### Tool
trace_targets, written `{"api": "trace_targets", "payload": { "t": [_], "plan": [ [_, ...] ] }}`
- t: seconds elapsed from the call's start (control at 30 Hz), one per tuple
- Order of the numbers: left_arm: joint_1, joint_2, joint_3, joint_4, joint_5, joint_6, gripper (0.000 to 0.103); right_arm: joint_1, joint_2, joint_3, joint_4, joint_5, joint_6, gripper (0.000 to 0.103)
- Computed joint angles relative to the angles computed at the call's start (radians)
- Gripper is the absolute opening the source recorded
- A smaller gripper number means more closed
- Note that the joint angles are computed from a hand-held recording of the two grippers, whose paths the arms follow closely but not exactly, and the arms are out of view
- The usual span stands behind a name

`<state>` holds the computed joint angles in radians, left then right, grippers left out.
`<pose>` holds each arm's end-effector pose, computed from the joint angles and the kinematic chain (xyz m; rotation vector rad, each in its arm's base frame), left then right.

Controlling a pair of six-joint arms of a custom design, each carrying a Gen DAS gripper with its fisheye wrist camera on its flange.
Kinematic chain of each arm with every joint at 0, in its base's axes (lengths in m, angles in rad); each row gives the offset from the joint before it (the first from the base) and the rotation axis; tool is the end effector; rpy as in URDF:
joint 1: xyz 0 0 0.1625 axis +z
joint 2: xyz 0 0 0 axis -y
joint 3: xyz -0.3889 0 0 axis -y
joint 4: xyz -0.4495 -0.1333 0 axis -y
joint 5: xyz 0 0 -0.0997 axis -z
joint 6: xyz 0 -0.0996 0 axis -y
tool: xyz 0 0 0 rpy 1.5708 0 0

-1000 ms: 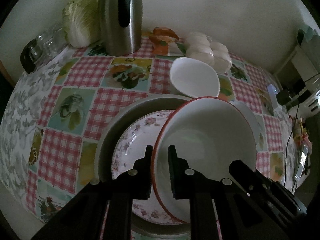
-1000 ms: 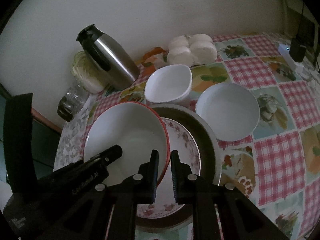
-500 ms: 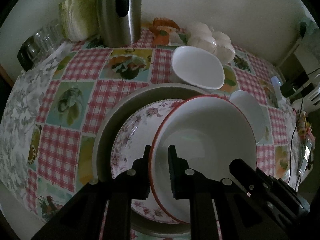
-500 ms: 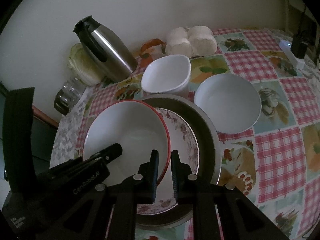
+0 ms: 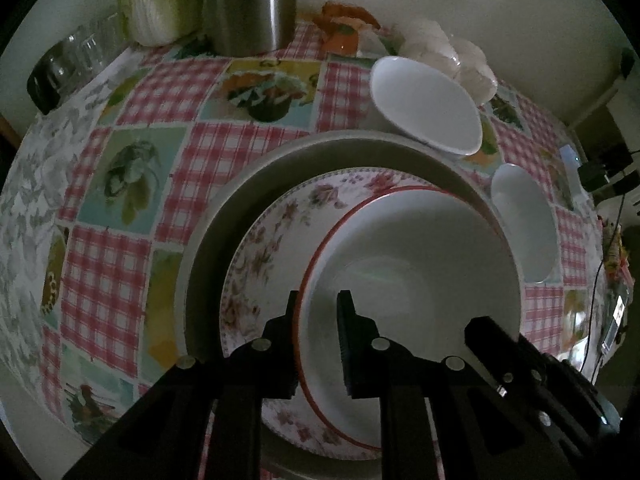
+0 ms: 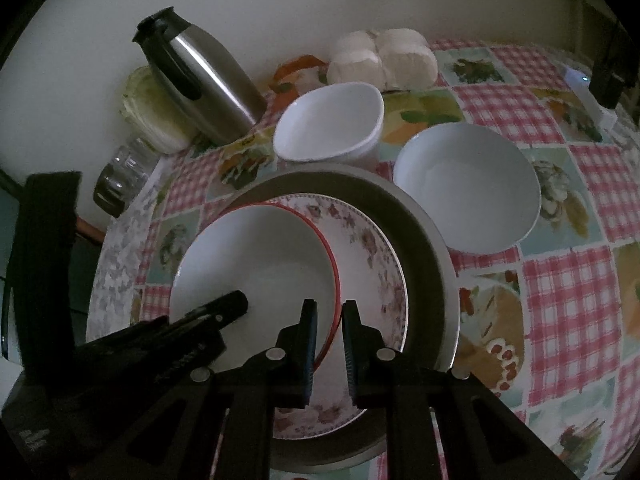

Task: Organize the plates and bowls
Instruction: 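Lower the red-rimmed bowl onto the floral plate in the basin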

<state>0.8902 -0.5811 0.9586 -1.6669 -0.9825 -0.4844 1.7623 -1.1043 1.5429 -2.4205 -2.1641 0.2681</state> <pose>-0.3667 -0.7526 0.1030 0.3514 2.4760 -0.1209 0.2106 -0.6786 0.2831 -0.2621 -2.5618 0.7007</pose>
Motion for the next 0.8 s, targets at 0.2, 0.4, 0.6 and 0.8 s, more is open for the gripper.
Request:
{"api": "trace_targets", "payload": {
  "t": [0.2,0.4,0.6,0.8],
  "plan": [
    [0.007,0.004,-0.009,0.000,-0.017,-0.006,0.016,0.003,0.006,-0.003,-0.011,-0.006,-0.013,0.017],
    [0.012,0.004,-0.015,-0.008,-0.036,-0.005,0.016,-0.001,0.007,-0.002,-0.025,0.001,-0.017,0.017],
    [0.019,0.008,-0.021,-0.024,-0.057,0.001,0.019,0.001,0.013,-0.006,-0.036,-0.006,-0.025,0.017],
    [0.020,0.008,-0.027,-0.019,-0.058,-0.007,0.019,0.005,0.020,-0.012,-0.033,-0.012,-0.034,0.017]
  ]
}}
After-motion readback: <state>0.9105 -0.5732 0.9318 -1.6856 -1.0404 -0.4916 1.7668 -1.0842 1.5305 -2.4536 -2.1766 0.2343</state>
